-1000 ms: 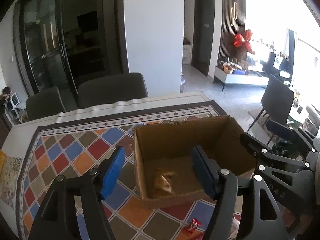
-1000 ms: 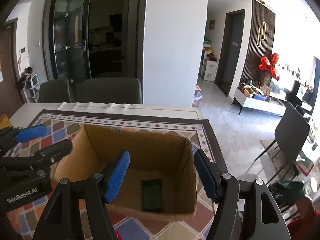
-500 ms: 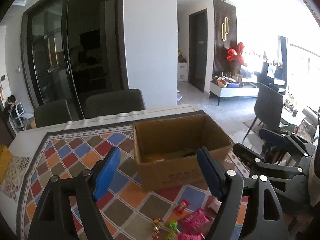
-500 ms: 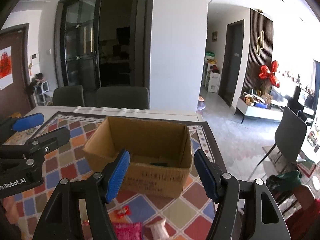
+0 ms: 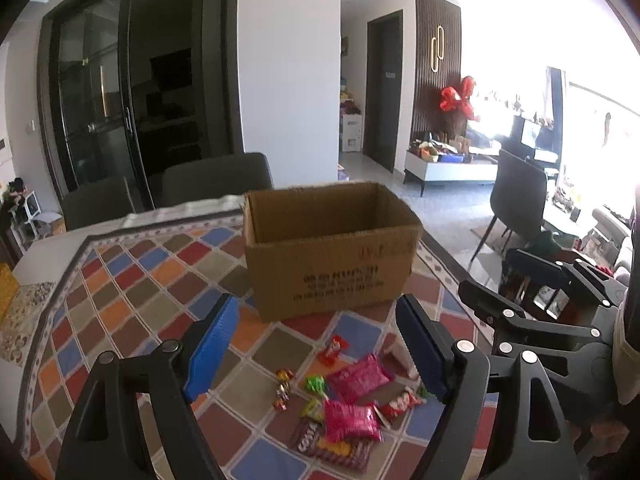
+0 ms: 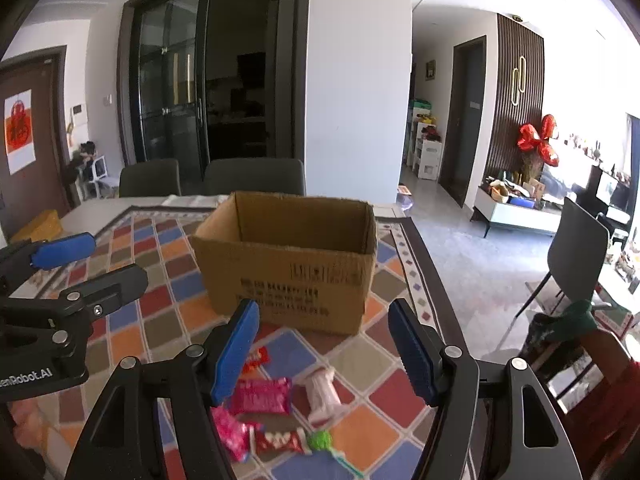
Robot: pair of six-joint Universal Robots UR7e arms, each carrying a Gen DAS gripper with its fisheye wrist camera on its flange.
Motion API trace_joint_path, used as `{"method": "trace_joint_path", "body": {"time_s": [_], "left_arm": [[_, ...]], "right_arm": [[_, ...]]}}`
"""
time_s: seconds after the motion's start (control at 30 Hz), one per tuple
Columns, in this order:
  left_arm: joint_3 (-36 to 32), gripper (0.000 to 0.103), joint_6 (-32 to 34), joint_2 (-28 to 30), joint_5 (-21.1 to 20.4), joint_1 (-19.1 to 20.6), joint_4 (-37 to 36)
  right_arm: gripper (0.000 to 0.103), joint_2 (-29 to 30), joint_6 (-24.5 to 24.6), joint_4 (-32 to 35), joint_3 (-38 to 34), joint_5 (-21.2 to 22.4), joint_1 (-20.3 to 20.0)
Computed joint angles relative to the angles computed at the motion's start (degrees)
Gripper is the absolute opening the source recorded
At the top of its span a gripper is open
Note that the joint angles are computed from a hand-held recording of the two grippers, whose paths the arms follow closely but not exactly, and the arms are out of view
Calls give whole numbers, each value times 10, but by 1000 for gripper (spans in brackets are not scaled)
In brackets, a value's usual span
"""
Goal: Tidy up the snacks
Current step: 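Move both open tools back from the box to the snack pile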
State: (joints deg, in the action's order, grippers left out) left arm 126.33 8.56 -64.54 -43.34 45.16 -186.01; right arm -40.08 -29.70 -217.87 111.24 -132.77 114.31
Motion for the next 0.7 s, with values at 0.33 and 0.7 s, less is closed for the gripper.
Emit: {"method": "trace_joint_path", "body": {"time_s": [0.33, 0.7], "left_arm": [[50, 81, -55, -2, -20, 10, 48], [47, 81, -104, 19, -59, 36, 106]], "right_arm": [[68, -2, 31, -6, 63, -12, -18], [68, -12, 125, 77, 103, 2, -58]]}}
